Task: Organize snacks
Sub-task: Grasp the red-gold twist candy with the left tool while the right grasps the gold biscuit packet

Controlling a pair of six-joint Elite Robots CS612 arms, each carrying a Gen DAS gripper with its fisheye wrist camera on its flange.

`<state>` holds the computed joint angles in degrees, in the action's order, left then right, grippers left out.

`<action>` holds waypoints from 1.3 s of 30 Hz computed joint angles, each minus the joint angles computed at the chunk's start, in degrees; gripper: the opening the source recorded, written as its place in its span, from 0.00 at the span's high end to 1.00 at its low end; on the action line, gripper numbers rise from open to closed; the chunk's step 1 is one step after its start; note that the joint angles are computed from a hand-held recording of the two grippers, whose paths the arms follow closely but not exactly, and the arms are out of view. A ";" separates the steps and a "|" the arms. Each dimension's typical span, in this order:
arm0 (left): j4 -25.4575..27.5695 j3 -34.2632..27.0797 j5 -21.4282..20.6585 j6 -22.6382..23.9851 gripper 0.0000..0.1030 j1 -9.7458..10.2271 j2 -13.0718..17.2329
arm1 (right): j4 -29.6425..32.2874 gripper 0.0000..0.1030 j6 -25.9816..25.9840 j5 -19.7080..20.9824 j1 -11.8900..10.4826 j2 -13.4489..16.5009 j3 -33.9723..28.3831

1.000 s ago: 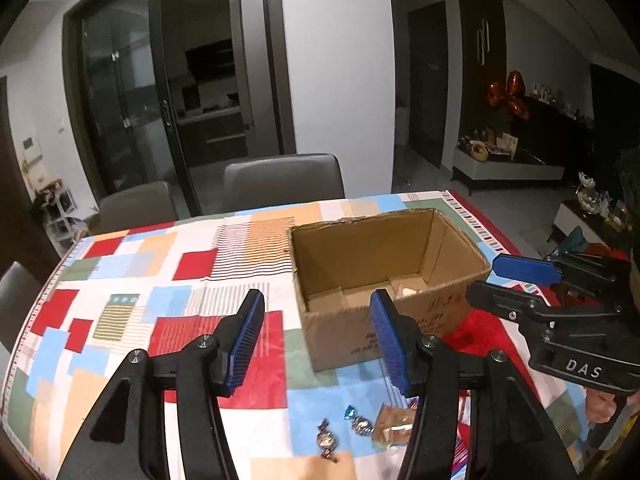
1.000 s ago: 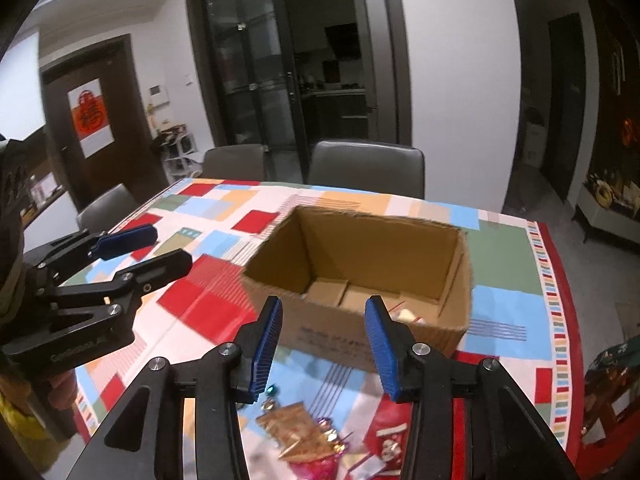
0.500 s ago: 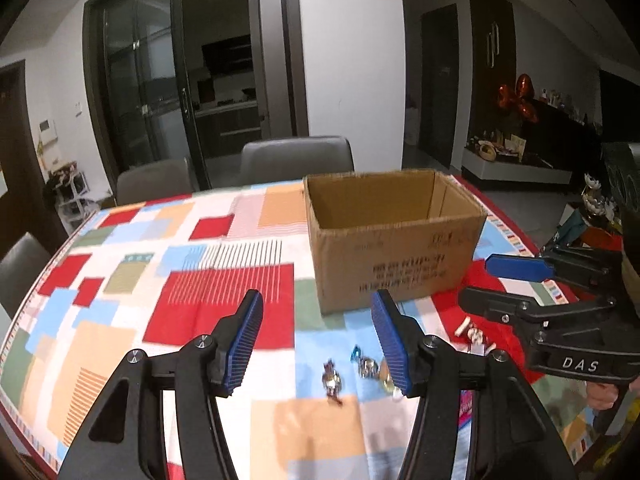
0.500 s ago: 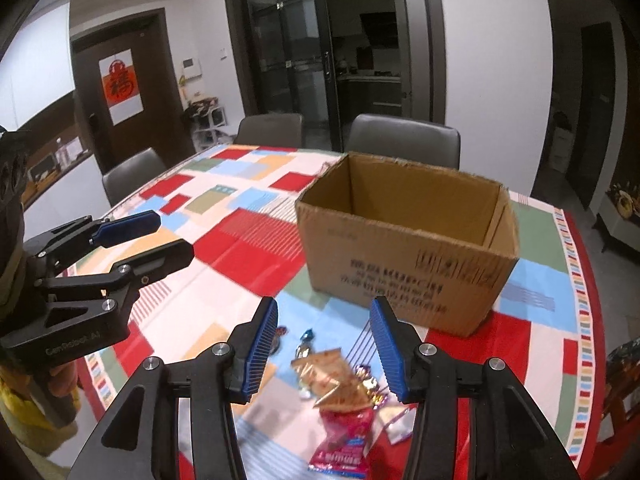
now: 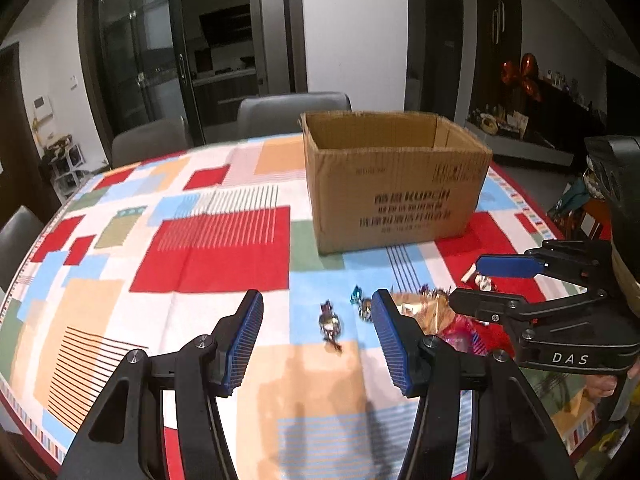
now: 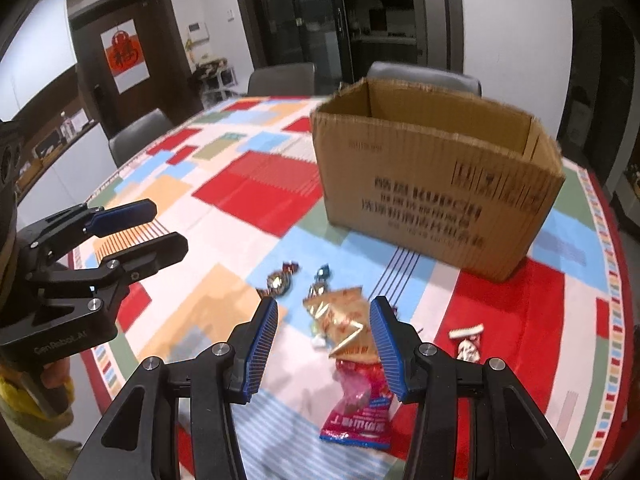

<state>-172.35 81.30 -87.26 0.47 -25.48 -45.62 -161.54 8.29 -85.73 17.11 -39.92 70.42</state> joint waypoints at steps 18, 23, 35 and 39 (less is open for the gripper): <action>11.47 -5.59 -3.99 -0.50 0.46 0.87 4.57 | 9.27 0.52 0.11 1.67 -0.74 3.66 -4.50; 13.49 -7.54 -4.58 -0.50 0.46 0.95 6.00 | 10.88 0.52 -0.07 1.53 -0.86 4.42 -5.62; 18.04 -12.42 -6.62 -1.75 0.51 1.35 9.38 | 13.74 0.52 -1.04 1.83 -0.90 6.48 -8.91; 19.07 -13.79 -6.84 -2.11 0.57 1.37 10.29 | 14.23 0.52 -0.95 2.37 -1.02 6.98 -9.67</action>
